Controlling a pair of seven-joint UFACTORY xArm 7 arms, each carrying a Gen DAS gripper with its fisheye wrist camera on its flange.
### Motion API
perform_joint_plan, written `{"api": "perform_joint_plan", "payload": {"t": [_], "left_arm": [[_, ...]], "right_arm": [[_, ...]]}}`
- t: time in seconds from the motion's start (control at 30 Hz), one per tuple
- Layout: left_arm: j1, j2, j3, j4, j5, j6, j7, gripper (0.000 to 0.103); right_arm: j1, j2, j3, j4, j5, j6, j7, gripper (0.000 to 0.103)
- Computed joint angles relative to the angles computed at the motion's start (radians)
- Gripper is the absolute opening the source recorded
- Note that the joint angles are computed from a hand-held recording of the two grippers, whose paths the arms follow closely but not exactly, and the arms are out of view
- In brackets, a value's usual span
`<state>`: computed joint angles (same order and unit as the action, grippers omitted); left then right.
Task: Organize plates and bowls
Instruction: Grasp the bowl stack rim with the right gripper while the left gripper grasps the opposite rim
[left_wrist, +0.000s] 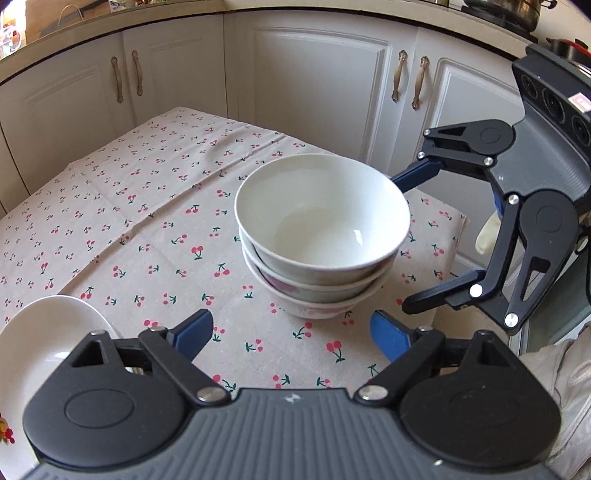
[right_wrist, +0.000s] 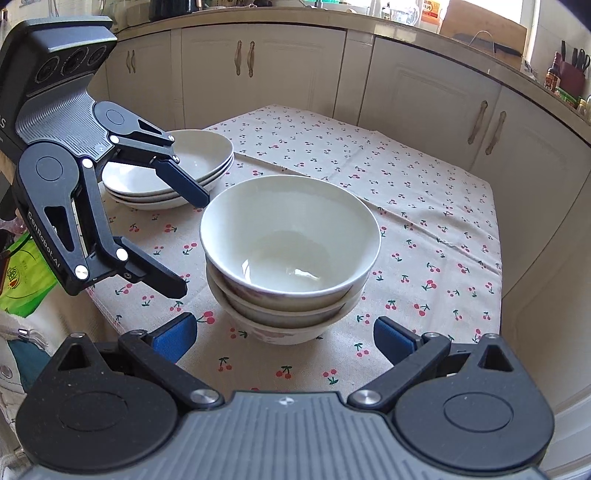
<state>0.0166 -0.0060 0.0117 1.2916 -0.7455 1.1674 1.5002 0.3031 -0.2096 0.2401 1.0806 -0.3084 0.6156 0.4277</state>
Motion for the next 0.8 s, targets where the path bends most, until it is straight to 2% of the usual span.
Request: {"api": "perform_joint_plan", "payload": {"t": [0.33, 0.47, 0.8], "left_arm": [[-0.013, 0.068, -0.029, 0.055, 0.063, 0.002, -0.006, 0.092], [-0.014, 0.100, -0.043, 0.084, 0.076, 0.010, 0.008, 0.092], [0.000, 0.197, -0.075, 0.211, 0.124, 0.130, 0.024, 0.090]], "right_arm": [[-0.002, 0.033, -0.029, -0.004, 0.029, -0.011, -0.069, 0.103], [-0.002, 0.049, -0.044, 0.000, 0.061, -0.016, -0.132, 0.103], [0.005, 0.071, -0.080, 0.020, 0.197, -0.023, -0.371, 0.103]]}}
